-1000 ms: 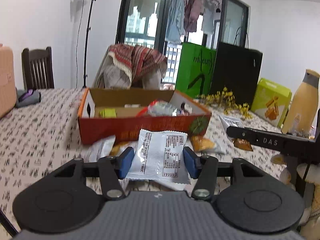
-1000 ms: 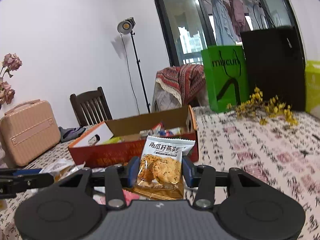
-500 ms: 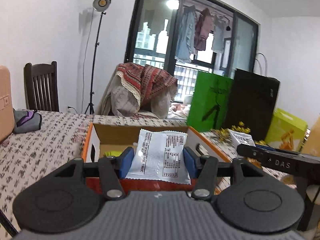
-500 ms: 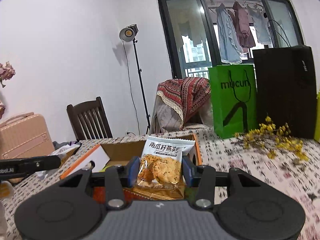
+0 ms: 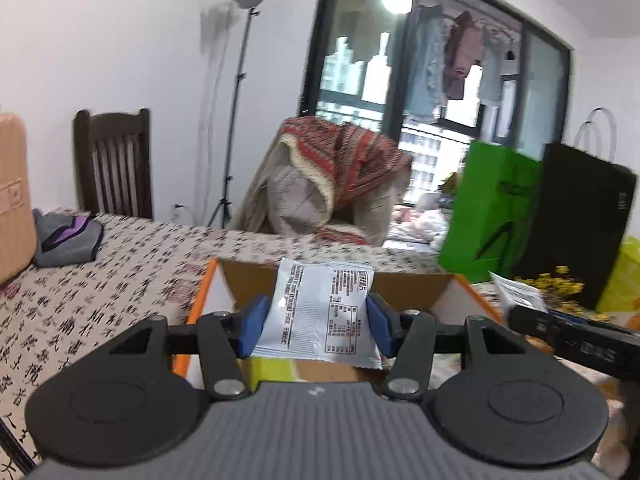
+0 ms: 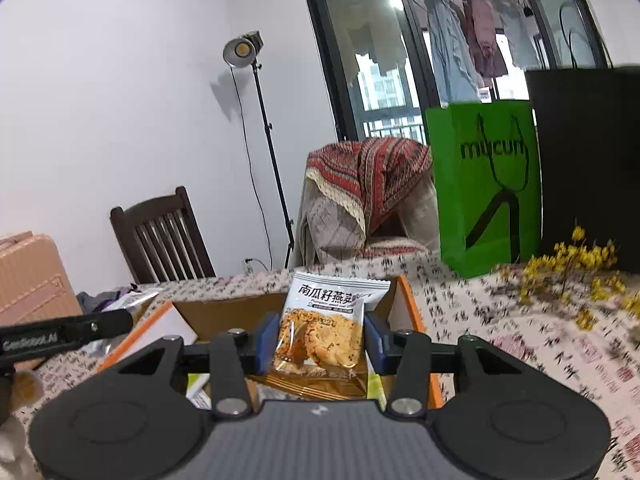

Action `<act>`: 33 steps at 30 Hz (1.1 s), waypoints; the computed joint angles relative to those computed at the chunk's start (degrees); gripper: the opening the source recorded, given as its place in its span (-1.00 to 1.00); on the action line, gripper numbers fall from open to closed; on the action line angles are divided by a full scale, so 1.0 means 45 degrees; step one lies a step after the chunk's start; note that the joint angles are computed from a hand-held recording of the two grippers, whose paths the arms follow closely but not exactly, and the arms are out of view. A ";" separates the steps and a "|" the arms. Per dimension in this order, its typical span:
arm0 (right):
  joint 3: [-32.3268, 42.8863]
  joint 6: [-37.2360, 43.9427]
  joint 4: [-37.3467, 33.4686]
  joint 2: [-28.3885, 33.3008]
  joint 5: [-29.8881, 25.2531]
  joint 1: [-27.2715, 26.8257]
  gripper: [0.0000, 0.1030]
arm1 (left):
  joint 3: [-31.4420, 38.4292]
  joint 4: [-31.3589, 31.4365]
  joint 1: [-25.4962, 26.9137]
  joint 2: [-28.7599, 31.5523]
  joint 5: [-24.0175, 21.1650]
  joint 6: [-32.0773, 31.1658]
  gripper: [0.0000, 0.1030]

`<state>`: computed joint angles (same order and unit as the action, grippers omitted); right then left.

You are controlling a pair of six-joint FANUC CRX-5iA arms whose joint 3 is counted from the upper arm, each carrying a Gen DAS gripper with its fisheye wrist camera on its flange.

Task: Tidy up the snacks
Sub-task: 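Carry the biscuit packet and white packet over the box with both grippers, then open both grippers to drop the packets into the box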

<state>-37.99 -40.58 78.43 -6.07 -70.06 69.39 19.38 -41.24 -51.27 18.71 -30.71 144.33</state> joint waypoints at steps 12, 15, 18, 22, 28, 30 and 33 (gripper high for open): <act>-0.0461 0.0151 -0.0435 0.0210 0.0662 -0.0376 -0.06 | -0.0002 0.0385 0.0354 0.0571 -0.0239 -0.0584 0.33; -0.0557 -0.0066 -0.0497 0.0144 0.0775 -0.0392 0.33 | -0.0104 -0.0357 0.0175 0.0441 -0.0163 0.0291 0.74; -0.1034 -0.0706 0.0255 -0.0197 0.1411 -0.0605 0.82 | -0.0153 -0.1345 -0.0054 0.0350 -0.0242 0.1413 1.00; -0.0785 -0.0243 0.0282 0.0163 0.0658 -0.0330 1.00 | -0.0153 -0.0968 0.0028 0.0342 -0.0188 0.1028 1.00; -0.0845 -0.0417 0.0505 0.0083 0.0389 -0.0264 1.00 | -0.0191 -0.1551 -0.0168 0.0192 -0.0259 0.1524 1.00; -0.0823 -0.0396 0.0540 0.0052 0.0290 -0.0221 1.00 | -0.0251 -0.1721 -0.0222 0.0055 -0.0202 0.1724 1.00; -0.0671 -0.0136 0.0517 -0.0004 -0.0045 -0.0011 1.00 | -0.0405 -0.2061 -0.0364 -0.0306 -0.0053 0.2187 1.00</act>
